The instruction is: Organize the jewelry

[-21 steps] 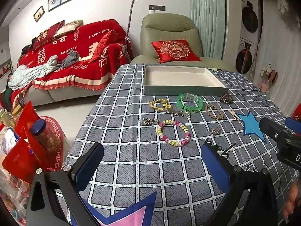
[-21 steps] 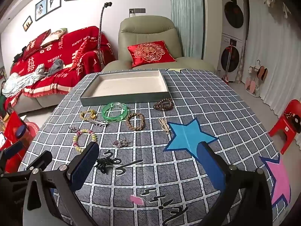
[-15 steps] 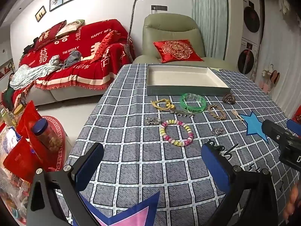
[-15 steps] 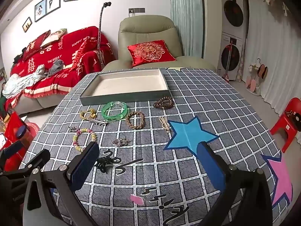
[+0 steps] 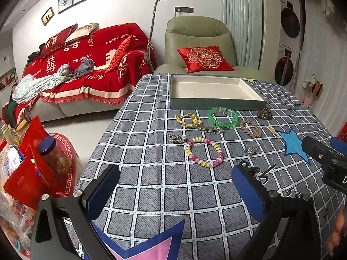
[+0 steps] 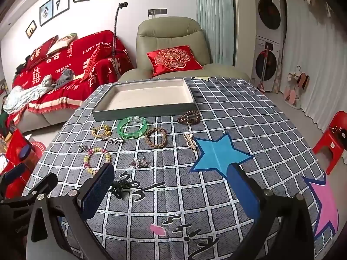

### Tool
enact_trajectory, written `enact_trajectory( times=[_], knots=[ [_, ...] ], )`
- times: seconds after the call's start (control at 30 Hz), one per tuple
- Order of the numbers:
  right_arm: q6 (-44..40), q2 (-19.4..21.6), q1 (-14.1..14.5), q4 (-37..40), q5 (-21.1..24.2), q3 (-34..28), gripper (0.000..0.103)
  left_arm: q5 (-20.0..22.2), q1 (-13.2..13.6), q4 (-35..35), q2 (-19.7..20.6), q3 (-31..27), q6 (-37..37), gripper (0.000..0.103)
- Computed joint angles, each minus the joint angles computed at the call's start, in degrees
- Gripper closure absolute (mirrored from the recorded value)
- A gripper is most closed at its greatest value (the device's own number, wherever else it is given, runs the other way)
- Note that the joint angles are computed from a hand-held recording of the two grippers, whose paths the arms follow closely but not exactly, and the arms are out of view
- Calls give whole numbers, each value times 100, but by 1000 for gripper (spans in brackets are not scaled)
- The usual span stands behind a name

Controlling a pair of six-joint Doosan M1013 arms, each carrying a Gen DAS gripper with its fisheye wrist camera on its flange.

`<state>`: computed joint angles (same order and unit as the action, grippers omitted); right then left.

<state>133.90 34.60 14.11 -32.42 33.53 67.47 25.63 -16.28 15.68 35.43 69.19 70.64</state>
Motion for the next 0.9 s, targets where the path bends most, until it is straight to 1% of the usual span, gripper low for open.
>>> enact_trajectory(
  times=[0.3,0.9],
  knots=[
    [32,-13,4,-30,-32,17,0,-81,-2,126,-57,86,-155,0],
    [104,-51,19,-66,-61,32,0,-88,7,93,-63,90,-122,0]
  ],
)
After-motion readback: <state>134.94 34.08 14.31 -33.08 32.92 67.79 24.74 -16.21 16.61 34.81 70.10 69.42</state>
